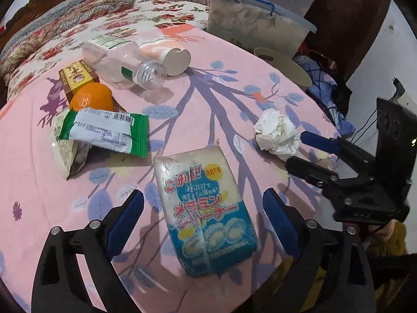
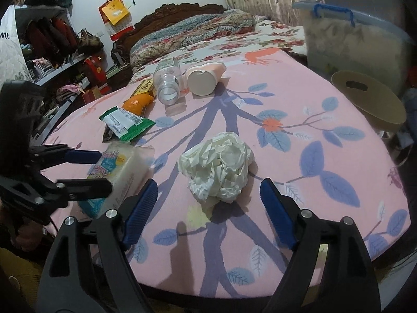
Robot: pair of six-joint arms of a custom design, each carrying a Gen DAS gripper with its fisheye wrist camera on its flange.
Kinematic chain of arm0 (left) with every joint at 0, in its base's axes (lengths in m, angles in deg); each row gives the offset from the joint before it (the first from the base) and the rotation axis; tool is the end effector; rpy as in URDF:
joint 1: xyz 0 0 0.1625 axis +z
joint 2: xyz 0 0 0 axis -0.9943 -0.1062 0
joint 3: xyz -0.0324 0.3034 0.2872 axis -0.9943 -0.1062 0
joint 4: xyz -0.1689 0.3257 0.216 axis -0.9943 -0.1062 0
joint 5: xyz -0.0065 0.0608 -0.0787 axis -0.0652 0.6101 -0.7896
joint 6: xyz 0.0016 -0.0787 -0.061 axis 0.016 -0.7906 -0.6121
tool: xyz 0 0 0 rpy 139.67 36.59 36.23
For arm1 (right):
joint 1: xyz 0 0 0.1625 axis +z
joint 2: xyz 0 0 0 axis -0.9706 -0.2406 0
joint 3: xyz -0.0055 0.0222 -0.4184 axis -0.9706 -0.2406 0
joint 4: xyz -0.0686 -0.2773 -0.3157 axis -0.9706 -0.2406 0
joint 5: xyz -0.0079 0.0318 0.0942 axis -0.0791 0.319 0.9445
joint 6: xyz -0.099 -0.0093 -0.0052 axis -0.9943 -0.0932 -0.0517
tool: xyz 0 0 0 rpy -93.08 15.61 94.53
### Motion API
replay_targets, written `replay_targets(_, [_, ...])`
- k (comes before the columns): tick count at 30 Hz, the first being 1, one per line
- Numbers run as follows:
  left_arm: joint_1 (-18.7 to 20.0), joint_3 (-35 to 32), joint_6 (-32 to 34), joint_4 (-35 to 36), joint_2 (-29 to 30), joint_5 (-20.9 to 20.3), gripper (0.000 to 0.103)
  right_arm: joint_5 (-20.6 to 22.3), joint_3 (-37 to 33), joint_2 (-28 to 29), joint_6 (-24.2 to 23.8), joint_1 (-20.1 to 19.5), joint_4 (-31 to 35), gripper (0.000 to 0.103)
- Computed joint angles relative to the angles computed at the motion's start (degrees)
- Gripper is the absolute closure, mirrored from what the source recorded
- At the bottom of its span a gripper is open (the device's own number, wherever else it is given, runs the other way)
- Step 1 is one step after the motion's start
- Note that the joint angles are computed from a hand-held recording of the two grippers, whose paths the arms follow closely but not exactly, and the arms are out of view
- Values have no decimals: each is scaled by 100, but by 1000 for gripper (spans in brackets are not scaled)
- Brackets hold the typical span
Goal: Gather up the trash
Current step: 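Carry the sponge package and tissue to the wastebasket and open both tools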
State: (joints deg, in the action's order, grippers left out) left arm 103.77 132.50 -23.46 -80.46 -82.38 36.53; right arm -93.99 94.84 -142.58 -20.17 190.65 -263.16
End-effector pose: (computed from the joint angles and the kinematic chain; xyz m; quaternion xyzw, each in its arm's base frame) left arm -0.1256 -0.2559 0.2718 0.0717 0.9210 -0.2569 0.2841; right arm 0.2789 -0.3434 0.0562 0.3779 -0.8998 0.1882 0.1099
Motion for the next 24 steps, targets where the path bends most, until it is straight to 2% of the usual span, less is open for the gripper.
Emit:
replay_targets(8, [274,-66,-201,-16,374,-200,15,68,-33,106,-52,-81,-65,22])
replay_targets(16, [218,-76,-272,78,552,-341,16,130,-73,171,-79,-170,-105,22])
replay_targets(18, [165,-83,-342,152,565,-310,25,151,-88,190,-102,-192,-129,22])
replay_targets(19, [137,-87,-349,171,580,-290,39,180,-97,198,-124,-207,-120,27])
replay_targets(20, [123,-85,-277,126,566,-300,39,214,-99,206,-151,-225,-113,35])
replay_targets(21, [118,-69,-206,37,528,-310,41,261,-128,211,-189,-255,8,60])
replay_targets(24, [153,-81,31,-265,571,-289,42,479,-84,172,-218,-364,3,64])
